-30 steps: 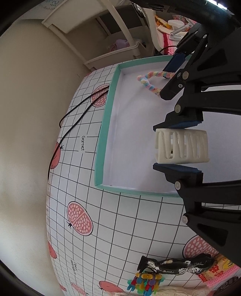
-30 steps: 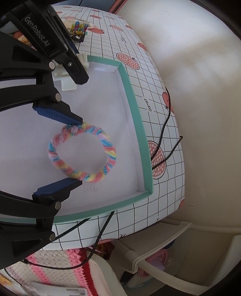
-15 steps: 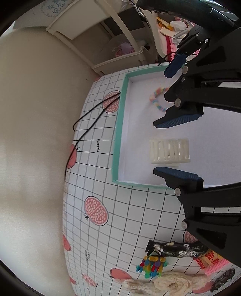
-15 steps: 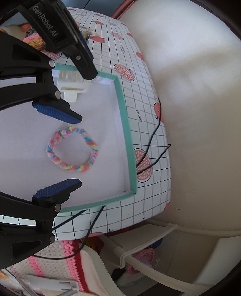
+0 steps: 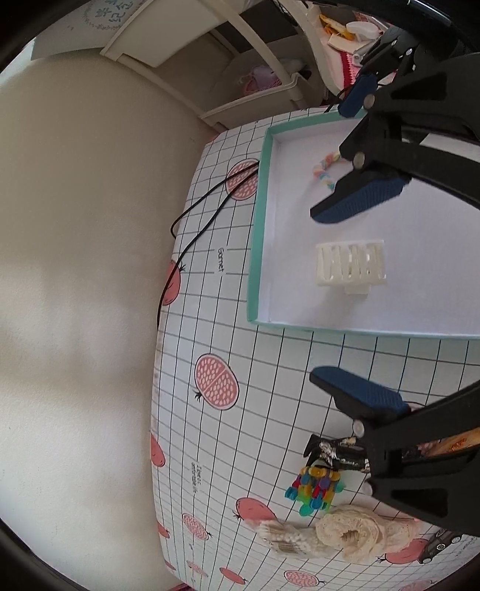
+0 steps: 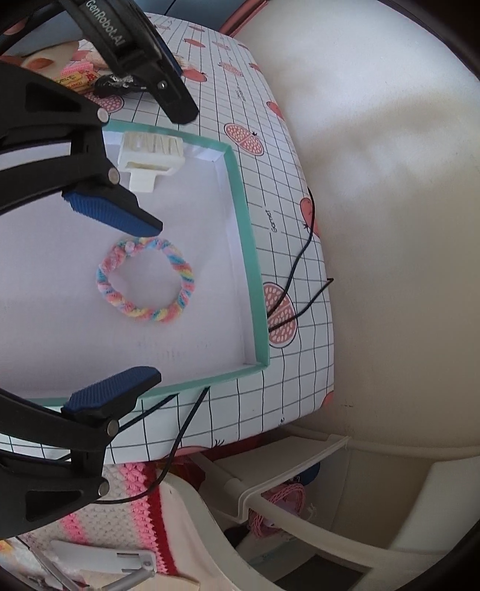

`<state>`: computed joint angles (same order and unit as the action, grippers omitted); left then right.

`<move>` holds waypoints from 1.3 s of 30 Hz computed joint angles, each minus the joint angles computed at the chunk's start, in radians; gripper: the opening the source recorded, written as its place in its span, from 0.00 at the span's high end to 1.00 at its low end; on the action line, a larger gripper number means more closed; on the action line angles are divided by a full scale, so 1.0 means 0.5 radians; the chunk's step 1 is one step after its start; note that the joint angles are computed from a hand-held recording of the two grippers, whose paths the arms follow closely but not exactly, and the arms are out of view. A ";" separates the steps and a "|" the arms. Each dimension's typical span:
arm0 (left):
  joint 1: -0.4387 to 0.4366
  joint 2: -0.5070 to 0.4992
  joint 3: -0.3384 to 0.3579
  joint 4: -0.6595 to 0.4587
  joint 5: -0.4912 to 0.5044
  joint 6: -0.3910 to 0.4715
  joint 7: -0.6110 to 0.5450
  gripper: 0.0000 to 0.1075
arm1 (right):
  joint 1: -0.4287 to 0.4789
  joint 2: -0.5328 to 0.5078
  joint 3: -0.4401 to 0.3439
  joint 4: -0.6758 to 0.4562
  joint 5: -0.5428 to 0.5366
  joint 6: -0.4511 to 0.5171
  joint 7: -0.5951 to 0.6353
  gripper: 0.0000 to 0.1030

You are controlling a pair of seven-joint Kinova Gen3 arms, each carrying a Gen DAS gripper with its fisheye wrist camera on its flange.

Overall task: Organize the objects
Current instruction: 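Lower both items into the tray and open both tools, then move both tools back toward the black toy car and snack packet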

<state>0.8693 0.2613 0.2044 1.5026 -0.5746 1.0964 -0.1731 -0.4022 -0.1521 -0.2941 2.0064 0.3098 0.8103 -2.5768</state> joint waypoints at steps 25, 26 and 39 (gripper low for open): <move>0.010 -0.046 0.024 0.139 -0.149 0.019 0.130 0.04 | -0.049 0.009 -0.015 0.014 0.080 -0.006 -0.005 0.00; 0.007 -0.050 0.027 0.140 -0.148 0.015 0.123 0.04 | -0.050 0.003 -0.017 0.008 0.076 0.001 0.000 0.00; -0.208 -0.493 0.167 0.346 -0.035 0.046 0.011 0.04 | -0.088 -0.136 -0.290 -0.192 0.260 0.089 -0.105 0.00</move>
<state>0.7653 0.0148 0.2879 1.6756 -0.5923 1.1195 -0.1677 -0.4463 -0.2203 -0.4392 1.9104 0.4398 0.8546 -2.6295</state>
